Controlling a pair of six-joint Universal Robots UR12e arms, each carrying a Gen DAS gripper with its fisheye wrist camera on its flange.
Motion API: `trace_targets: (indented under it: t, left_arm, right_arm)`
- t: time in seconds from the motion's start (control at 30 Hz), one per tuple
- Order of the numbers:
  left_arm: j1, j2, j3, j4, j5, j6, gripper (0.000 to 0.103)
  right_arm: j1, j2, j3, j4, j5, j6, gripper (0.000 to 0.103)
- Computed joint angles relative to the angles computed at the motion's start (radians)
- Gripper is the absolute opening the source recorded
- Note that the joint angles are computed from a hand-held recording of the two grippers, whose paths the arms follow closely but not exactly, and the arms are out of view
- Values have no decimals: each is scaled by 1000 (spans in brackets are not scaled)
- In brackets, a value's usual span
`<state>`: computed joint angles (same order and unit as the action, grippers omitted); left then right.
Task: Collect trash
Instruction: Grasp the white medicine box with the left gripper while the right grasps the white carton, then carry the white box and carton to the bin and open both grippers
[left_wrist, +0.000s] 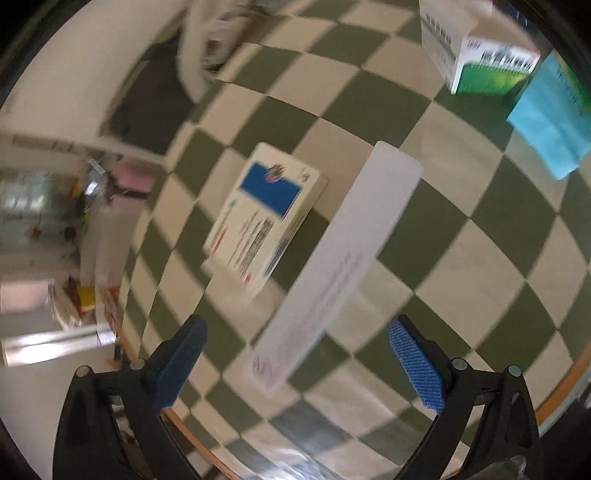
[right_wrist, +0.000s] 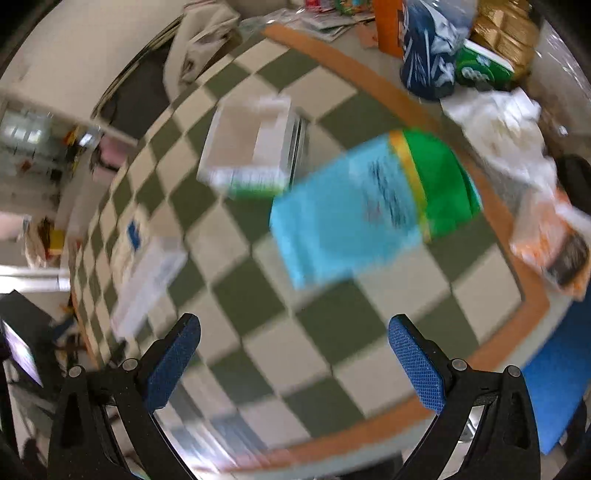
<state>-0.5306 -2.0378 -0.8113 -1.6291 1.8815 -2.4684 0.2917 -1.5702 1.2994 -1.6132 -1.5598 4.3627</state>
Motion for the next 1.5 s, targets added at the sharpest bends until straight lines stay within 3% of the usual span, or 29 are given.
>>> trace_targets:
  t: [0.17, 0.2, 0.23, 0.27, 0.3, 0.37, 0.53, 0.6, 0.63, 0.87, 1.03, 1.27, 1.5]
  left_arm:
    - [-7, -61, 69, -89, 1, 63, 100]
    - [-6, -71, 85, -117, -10, 62, 84]
    - [-3, -84, 111, -162, -25, 50, 60]
    - [-1, -97, 137, -209, -35, 31, 49]
    - [-1, -101, 148, -233, -38, 17, 45]
    - [1, -94, 142, -238, -51, -9, 44]
    - [10, -85, 164, -277, -86, -157, 42]
    - [23, -83, 187, -314, -142, -238, 39]
    - [35, -76, 190, -333, -186, -294, 38]
    - [85, 27, 67, -253, -284, -488, 37]
    - [109, 131, -55, -150, -305, -590, 36]
    - [176, 226, -153, -15, -348, -624, 36]
    - [251, 411, -343, 97, -462, -607, 36]
  right_arm:
    - [-65, 49, -25, -47, 17, -4, 103]
    - [-75, 60, -31, -52, 25, -4, 103]
    - [-85, 74, -38, -61, 35, -2, 103]
    - [-90, 87, -46, -60, 39, -5, 103]
    - [-95, 99, -55, -53, 43, -9, 103]
    - [-102, 129, -78, -29, 50, -23, 103]
    - [-110, 185, -118, 43, 56, -55, 103]
    - [-108, 191, -118, 52, 48, -51, 101]
    - [-106, 193, -117, 51, 39, -46, 93]
    - [-80, 211, -145, 11, -8, -115, 90]
    - [-35, 227, -201, -8, -54, -177, 90]
    - [65, 206, -225, -39, -70, -188, 90]
    - [215, 162, -224, -35, -159, -102, 90]
